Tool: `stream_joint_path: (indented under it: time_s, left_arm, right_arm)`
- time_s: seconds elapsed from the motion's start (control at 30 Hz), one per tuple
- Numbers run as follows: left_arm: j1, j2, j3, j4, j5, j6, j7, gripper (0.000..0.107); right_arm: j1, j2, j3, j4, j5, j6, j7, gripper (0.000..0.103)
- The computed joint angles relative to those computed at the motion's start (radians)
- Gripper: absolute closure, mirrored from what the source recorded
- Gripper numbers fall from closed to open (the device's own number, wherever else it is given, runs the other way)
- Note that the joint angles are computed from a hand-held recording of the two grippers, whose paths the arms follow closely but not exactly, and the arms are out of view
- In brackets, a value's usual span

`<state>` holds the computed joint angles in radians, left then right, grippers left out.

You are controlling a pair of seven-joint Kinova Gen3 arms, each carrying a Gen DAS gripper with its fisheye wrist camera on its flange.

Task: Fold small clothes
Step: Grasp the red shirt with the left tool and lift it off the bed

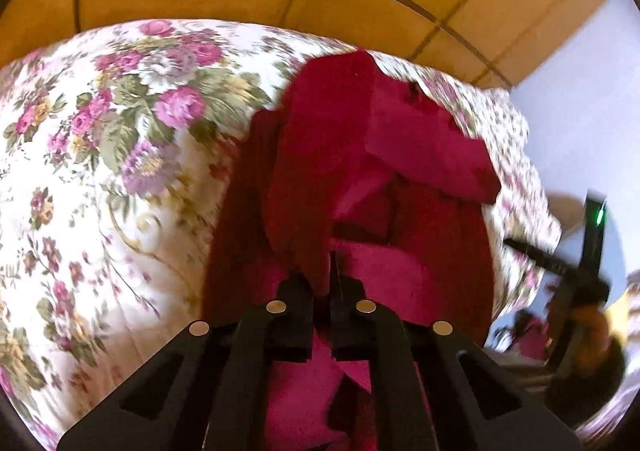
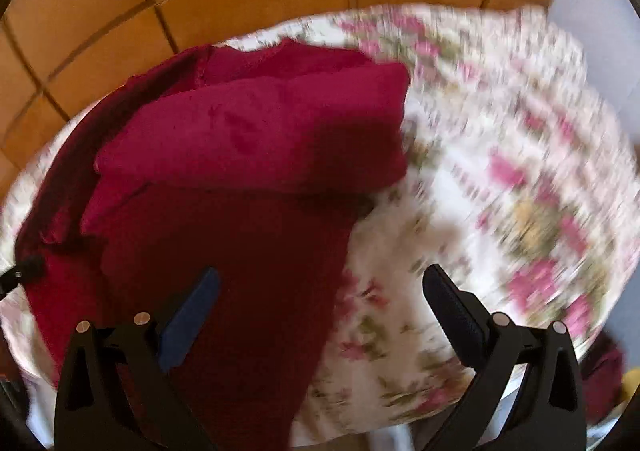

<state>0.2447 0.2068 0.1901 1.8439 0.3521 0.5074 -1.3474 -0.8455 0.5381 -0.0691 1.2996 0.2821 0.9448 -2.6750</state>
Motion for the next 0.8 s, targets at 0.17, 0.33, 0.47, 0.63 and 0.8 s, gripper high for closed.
stream_joint_path:
  time_s: [0.17,0.33,0.47,0.63,0.8]
  left_arm:
    - [-0.098,0.03,-0.048,-0.08,0.085,0.072,-0.006,0.103]
    - [0.027,0.106,-0.271,-0.22,-0.1,0.162,0.19,0.104]
    - [0.127,0.185,-0.424,-0.318,-0.263,0.206,0.329,0.104]
    - [0.224,0.297,-0.583,-0.441,-0.425,0.26,0.463,0.1]
    - [0.425,0.475,-0.794,-0.619,-0.619,0.429,0.549,0.019]
  right_arm:
    - [0.026,-0.005,-0.012,0.004,-0.053,-0.013,-0.006,0.002]
    - [0.01,0.006,-0.004,-0.025,-0.032,0.011,-0.009,0.002]
    - [0.01,0.025,-0.006,-0.048,-0.033,0.008,0.004,0.002]
    - [0.004,0.04,-0.004,-0.071,-0.032,0.015,0.031,0.002]
    - [-0.02,0.061,0.014,-0.11,0.002,0.05,0.057,0.002]
